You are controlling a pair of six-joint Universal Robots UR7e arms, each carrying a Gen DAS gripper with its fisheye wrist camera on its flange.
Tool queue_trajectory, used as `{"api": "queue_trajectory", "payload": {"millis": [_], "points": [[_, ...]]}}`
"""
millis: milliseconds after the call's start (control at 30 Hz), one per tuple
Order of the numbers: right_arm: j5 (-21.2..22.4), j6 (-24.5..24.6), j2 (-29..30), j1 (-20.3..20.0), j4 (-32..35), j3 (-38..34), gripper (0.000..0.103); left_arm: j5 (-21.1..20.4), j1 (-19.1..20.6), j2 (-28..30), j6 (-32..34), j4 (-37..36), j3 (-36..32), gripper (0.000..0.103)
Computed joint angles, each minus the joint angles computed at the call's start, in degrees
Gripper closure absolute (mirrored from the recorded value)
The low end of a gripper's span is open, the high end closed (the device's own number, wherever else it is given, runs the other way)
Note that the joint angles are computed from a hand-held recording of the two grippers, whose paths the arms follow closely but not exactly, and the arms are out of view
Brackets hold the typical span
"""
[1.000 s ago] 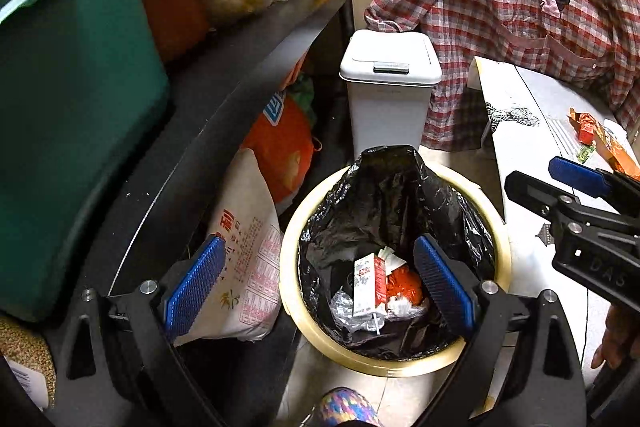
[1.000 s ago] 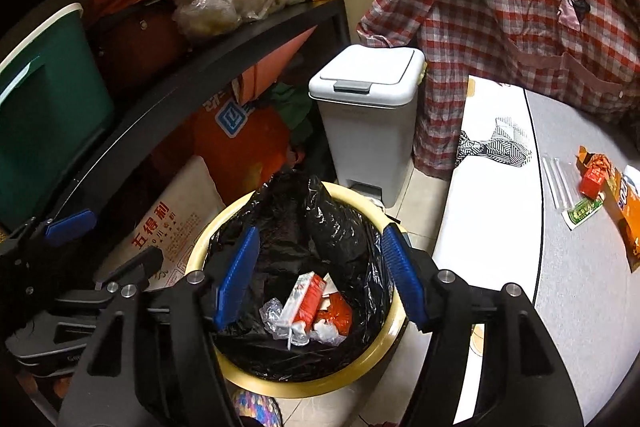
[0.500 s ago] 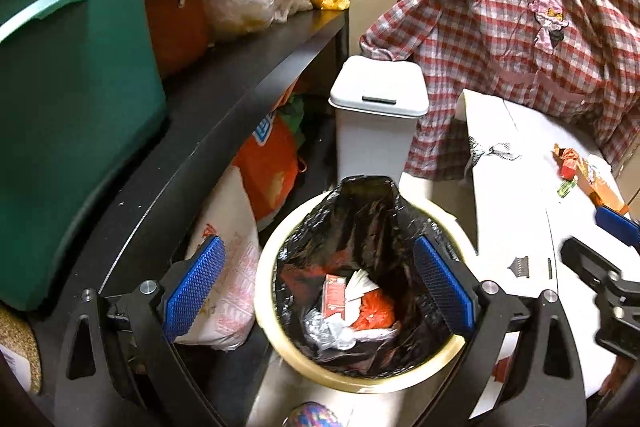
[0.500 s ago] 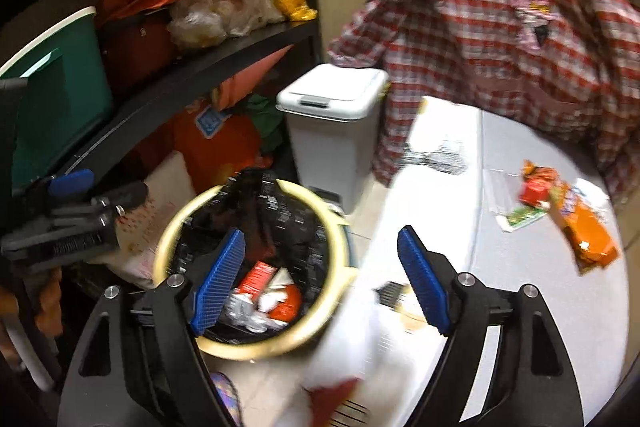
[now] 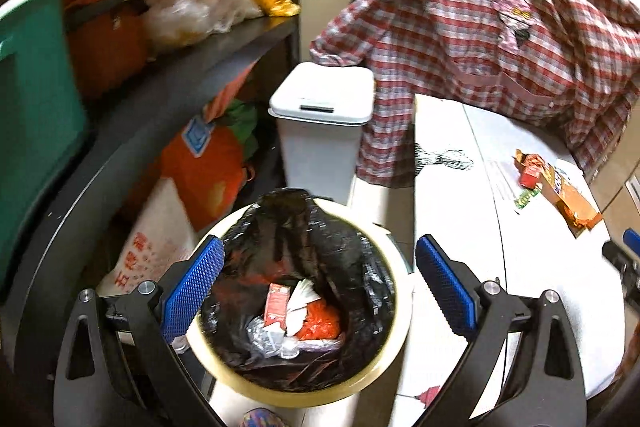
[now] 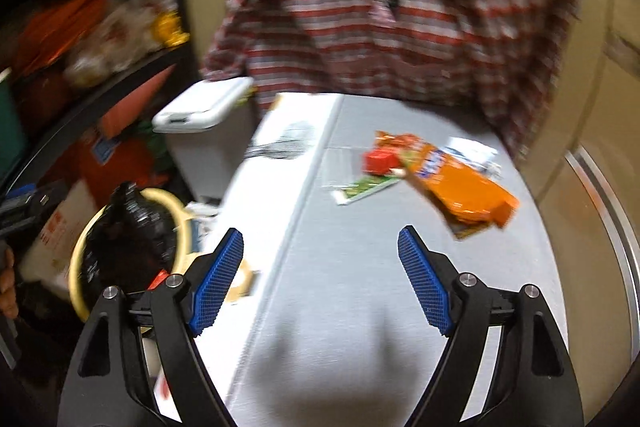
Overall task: Collect trash
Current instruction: 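Move the right gripper to the orange snack bag and grasp its corner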
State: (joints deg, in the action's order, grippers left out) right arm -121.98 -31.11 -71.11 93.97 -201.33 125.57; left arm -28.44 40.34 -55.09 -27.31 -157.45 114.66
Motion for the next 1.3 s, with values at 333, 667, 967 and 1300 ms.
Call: {"api": "queue_trajectory", "payload": {"millis": [333,667,967,1300], "points": [[1.49,2.93,-0.66,-10.83,1.18,-7.12,0.024,-2.65,-0.40,4.37,3.95,-1.51,-3.23,0.010],[3.70,16.93,3.14,-16.63,11.52,-17.25,0.025,-2.27,-0.26,7.84,9.40,-1.80,-5.82,0.010],[3.44,27.56,5.82,-19.39,19.18,-23.50,0.083,-2.24,0.13,8.18,9.92,-0.30,-6.34,0.010],[-0.18,15.70,3.30,-15.54,6.96,-19.26,0.100,-1.54,-0.09,8.97,10.55,-1.71,-6.58,0.010]]}}
